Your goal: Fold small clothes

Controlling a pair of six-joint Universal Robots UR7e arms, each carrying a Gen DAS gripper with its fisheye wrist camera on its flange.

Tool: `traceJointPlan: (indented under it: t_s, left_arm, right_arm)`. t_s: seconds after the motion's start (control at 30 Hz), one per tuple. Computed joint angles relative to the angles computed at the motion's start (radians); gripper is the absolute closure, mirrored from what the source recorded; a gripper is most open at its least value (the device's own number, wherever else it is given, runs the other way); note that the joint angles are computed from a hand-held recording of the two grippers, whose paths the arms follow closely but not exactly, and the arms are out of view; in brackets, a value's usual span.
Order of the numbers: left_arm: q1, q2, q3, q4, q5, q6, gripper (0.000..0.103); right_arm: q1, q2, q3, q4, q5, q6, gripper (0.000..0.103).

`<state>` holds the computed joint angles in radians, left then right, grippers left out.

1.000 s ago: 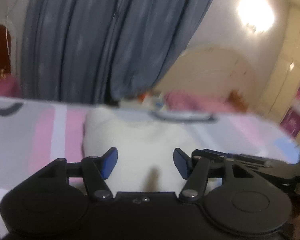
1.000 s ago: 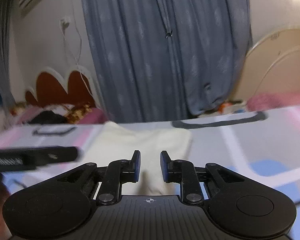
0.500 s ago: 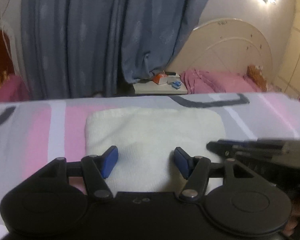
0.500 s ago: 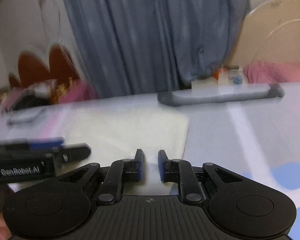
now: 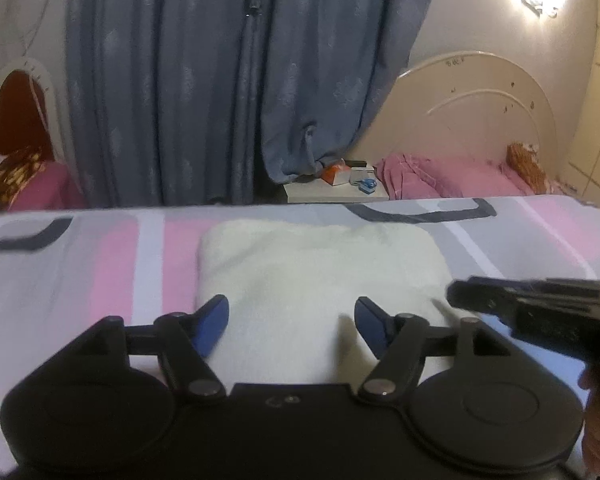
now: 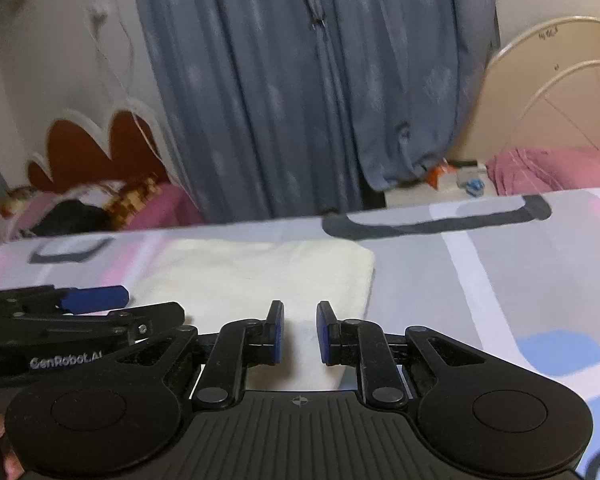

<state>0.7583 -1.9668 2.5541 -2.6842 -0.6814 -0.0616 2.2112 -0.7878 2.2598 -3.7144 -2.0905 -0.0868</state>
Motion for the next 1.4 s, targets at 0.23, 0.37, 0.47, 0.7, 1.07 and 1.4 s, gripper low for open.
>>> traceJointPlan:
  t_s: [0.23, 0.37, 0.47, 0.7, 1.07, 1.4]
  left_arm:
    - [0.006, -0.095, 0.045, 0.155, 0.015, -0.129, 0.025]
    - [-0.053, -0.117, 0.027, 0.295, 0.078, -0.191, 0.025]
    - [-0.078, -0.145, 0.024, 0.368, 0.094, -0.231, 0.024]
    - [-0.1, -0.173, 0.024, 0.445, 0.112, -0.279, 0.024]
    - [-0.091, -0.224, 0.031, 0.476, 0.096, -0.283, 0.021]
    - [0.13, -0.23, 0.008, 0.194, -0.205, -0.195, 0.023]
  right_arm:
    - [0.047, 0.044, 0.063, -0.039, -0.061, -0.082, 0.078]
    - [0.047, 0.016, 0.057, 0.022, -0.075, -0.038, 0.069]
    - [0.052, -0.012, 0.083, 0.002, -0.068, -0.031, 0.069]
    - [0.029, -0.066, 0.125, 0.011, -0.004, 0.038, 0.069]
    - [-0.004, -0.083, 0.145, 0.06, 0.033, 0.117, 0.068]
    - [-0.094, -0.142, 0.197, 0.024, 0.207, 0.224, 0.061]
